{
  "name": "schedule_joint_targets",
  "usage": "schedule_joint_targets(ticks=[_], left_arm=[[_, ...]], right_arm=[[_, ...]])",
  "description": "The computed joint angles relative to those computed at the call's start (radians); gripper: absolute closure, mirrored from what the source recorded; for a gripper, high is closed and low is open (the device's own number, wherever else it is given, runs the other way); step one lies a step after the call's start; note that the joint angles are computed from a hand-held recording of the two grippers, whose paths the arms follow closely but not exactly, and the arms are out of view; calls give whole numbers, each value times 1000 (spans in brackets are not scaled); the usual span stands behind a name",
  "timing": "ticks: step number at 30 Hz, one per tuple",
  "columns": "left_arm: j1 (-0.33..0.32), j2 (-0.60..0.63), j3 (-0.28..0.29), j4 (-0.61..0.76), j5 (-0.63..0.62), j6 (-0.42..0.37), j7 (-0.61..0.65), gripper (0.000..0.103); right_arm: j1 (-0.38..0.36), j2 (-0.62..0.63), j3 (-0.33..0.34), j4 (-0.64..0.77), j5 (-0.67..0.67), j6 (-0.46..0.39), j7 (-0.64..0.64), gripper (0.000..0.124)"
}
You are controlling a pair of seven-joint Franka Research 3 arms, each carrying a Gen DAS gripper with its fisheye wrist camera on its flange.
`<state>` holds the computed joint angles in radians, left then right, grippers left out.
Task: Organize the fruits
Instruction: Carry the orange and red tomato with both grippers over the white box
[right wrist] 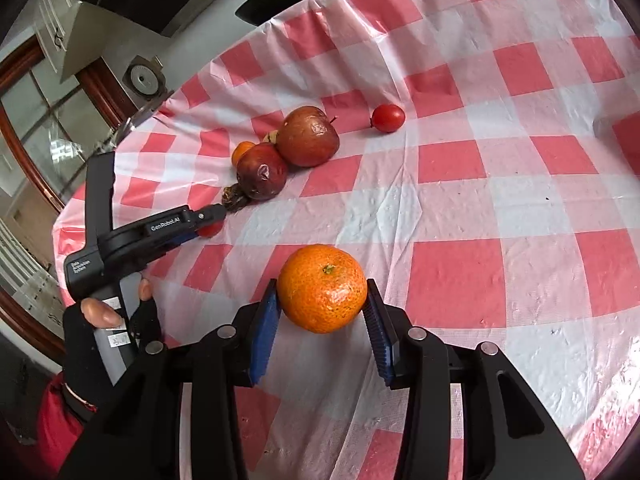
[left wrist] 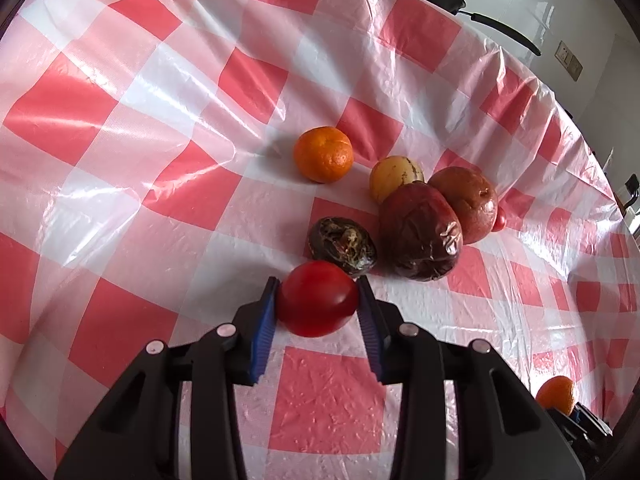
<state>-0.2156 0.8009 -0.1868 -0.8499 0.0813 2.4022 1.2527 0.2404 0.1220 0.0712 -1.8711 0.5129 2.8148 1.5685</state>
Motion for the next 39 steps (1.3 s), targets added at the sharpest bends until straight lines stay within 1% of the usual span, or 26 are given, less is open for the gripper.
schedule_joint_targets(ticks=[4, 6, 8, 9, 10, 12, 15, 17, 18, 19, 21, 23, 24, 26, 27, 30, 32, 34, 35, 39], left_arm=[[-16, -83, 36, -132, 54, 78, -49, 64], [-6, -156, 27, -248, 63, 148, -68, 64], [-12, -263, 40, -413, 99, 249, -115, 64], [-20, -300, 49, -471, 124, 281, -143, 64], [-29, -356, 63, -557, 157, 326, -181, 64], [-34, -458, 71, -712, 205, 402, -251, 64], [-30, -579, 74, -888, 263, 482, -356, 64], [-28, -677, 82, -1018, 331, 534, -448, 64], [-15, -714, 73, -1066, 343, 551, -461, 64], [-3, -766, 63, -1129, 356, 558, -470, 64], [22, -842, 40, -1215, 340, 559, -438, 64], [46, -916, 26, -1295, 346, 553, -433, 64], [52, -950, 26, -1333, 331, 558, -420, 64], [70, -1006, 21, -1392, 321, 557, -406, 64], [87, -1033, 12, -1419, 330, 553, -415, 64], [101, -1119, 22, -1502, 309, 548, -399, 64], [136, -1176, 9, -1551, 323, 542, -411, 64], [156, -1222, 8, -1588, 329, 533, -410, 64], [162, -1244, 11, -1607, 328, 530, -406, 64], [192, -1309, 15, -1665, 327, 518, -399, 64]], right_arm=[[-5, -2, 4, -6, 32, 12, -20, 82], [-5, -3, 6, -7, 44, 18, -32, 82], [-5, -2, 5, -7, 47, 20, -33, 82], [-6, -1, 6, -6, 50, 18, -37, 82], [-5, -1, 6, -5, 52, 18, -40, 82], [-6, -1, 8, -4, 62, 17, -52, 82], [-6, -7, 11, -9, 78, 28, -71, 82], [4, -26, 7, -37, 60, 60, -48, 82], [11, -40, 3, -55, 36, 67, -16, 82], [15, -59, 4, -77, 34, 68, 4, 82], [26, -113, 19, -135, 110, 69, -35, 82], [53, -169, 28, -191, 136, 85, -58, 82], [72, -196, 31, -218, 171, 99, -91, 82], [113, -238, 29, -251, 229, 107, -147, 82], [125, -247, 30, -258, 228, 109, -152, 82], [157, -267, 44, -268, 185, 94, -144, 82], [179, -268, 56, -263, 150, 78, -141, 82], [193, -267, 68, -259, 106, 68, -130, 82], [200, -265, 81, -254, 68, 62, -119, 82], [239, -259, 101, -243, 14, 41, -130, 82]])
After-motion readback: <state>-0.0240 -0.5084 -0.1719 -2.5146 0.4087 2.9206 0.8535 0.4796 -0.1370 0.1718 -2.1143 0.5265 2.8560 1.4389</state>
